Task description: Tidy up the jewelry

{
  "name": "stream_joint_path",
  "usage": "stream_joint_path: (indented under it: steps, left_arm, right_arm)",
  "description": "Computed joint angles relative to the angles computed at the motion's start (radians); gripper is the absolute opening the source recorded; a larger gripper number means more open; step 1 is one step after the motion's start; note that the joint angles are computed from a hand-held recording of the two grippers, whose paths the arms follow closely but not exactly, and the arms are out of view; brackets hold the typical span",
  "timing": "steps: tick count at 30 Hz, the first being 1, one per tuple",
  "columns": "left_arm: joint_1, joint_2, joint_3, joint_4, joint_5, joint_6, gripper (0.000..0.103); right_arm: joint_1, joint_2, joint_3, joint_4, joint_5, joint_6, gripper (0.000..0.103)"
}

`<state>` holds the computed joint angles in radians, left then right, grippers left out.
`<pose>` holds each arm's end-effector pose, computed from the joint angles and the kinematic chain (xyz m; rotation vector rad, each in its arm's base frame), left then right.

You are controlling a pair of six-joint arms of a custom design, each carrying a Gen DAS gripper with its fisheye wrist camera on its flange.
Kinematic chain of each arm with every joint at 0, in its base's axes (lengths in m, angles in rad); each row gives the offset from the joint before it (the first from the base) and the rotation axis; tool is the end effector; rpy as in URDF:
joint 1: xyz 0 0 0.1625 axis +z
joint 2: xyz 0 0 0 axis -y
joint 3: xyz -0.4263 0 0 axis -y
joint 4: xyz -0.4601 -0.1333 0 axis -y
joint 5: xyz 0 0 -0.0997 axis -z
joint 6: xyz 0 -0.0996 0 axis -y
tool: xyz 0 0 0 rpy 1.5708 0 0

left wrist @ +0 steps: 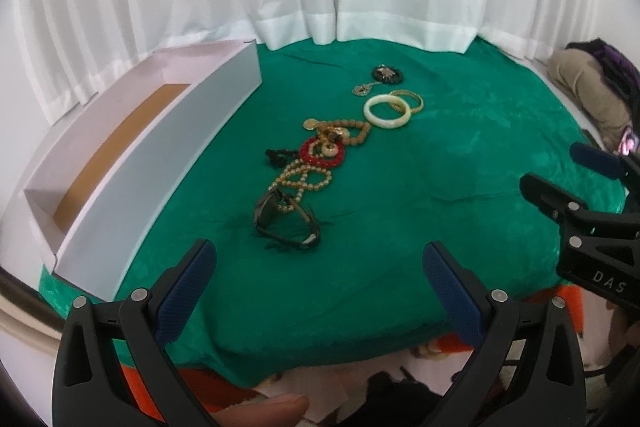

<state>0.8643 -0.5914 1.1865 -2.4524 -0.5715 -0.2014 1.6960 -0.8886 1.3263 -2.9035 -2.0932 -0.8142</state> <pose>-0.3839 -0.7842 0.1187 0.3868 2.2008 -0.8220 0.1848 -0.7984 0.3222 0.7593 -2.1321 0.8115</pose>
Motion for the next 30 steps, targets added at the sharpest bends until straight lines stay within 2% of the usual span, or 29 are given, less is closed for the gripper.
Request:
stream_joint_path:
  steps: [6, 11, 17, 23, 26, 30]
  left_arm:
    - [0.007, 0.006, -0.013, 0.024, -0.005, -0.005, 0.103]
    - [0.016, -0.010, 0.006, -0.027, -0.004, -0.005, 0.103]
    - [0.041, -0.044, 0.033, -0.012, -0.007, -0.048, 0.103]
    - [0.069, -0.085, 0.069, 0.029, -0.051, -0.102, 0.103]
    - [0.084, -0.070, 0.042, 0.065, -0.071, -0.120, 0.103]
    - [0.116, -0.019, -0.046, 0.084, -0.168, -0.094, 0.102]
  right_arm:
    - [0.000, 0.016, -0.012, -0.019, -0.018, -0.019, 0.082]
    - [0.000, 0.019, -0.015, -0.019, -0.019, -0.020, 0.082]
    - [-0.005, 0.029, -0.036, 0.022, -0.021, 0.004, 0.082]
    - [-0.012, 0.033, -0.042, 0.044, -0.013, 0.018, 0.082]
    - [-0.016, 0.036, -0.045, 0.058, -0.016, 0.029, 0.082]
    - [-0.018, 0.036, -0.050, 0.097, -0.011, 0.047, 0.082]
